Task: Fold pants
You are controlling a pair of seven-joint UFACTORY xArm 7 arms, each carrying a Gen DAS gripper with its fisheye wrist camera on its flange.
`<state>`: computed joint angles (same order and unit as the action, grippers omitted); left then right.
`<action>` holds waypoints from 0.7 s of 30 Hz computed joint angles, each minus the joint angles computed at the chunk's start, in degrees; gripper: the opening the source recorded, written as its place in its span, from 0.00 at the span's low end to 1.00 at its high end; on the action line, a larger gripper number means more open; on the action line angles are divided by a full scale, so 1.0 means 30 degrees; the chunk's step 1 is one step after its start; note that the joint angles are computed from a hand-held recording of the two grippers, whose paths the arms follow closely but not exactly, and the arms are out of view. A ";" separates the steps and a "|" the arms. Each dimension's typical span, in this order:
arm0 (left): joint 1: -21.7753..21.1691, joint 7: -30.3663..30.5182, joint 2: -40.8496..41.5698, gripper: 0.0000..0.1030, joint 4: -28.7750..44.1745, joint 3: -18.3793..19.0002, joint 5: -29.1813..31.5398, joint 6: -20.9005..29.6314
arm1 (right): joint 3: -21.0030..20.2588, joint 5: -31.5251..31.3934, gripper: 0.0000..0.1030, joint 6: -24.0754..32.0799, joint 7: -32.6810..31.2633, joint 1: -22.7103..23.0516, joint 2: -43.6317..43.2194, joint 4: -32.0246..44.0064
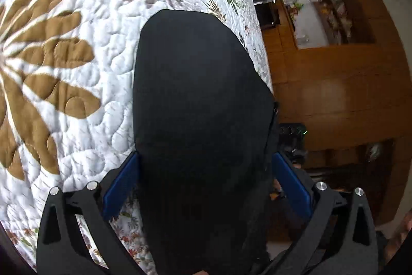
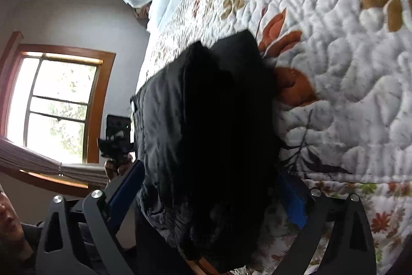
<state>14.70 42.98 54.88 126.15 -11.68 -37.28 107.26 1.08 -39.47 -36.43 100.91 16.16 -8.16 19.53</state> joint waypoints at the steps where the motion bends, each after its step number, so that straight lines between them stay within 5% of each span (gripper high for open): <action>1: -0.0029 0.0154 -0.0044 0.97 -0.0095 0.0001 0.0103 0.0061 | 0.0182 0.0621 0.96 -0.0314 -0.0354 -0.0002 0.0050 -0.0124; 7: -0.0953 0.0204 0.0185 0.97 -0.0145 0.0345 0.1371 -0.0331 | -0.0059 -0.2329 0.96 -0.0153 0.0922 -0.0334 0.1165 0.1290; 10: -0.0868 0.0100 -0.0086 0.94 -0.0574 0.0297 0.1199 -0.0690 | 0.0441 -0.0846 0.95 -0.1253 0.0064 -0.0765 0.1383 0.0750; 11: -0.0813 0.0310 -0.0468 0.81 -0.1158 0.0307 0.1152 -0.1000 | 0.0600 -0.0856 0.93 -0.0994 -0.0042 -0.0783 0.1233 0.0804; 16: -0.0789 0.0158 -0.0777 0.57 -0.1509 0.0427 0.1067 -0.1351 | 0.0664 -0.1321 0.49 -0.0342 -0.0319 -0.0637 0.0520 0.0927; 21: -0.0479 0.0482 -0.1510 0.37 -0.1992 0.0384 0.0610 -0.1762 | -0.0066 -0.3239 0.42 0.1210 0.1048 0.0016 -0.0079 0.2242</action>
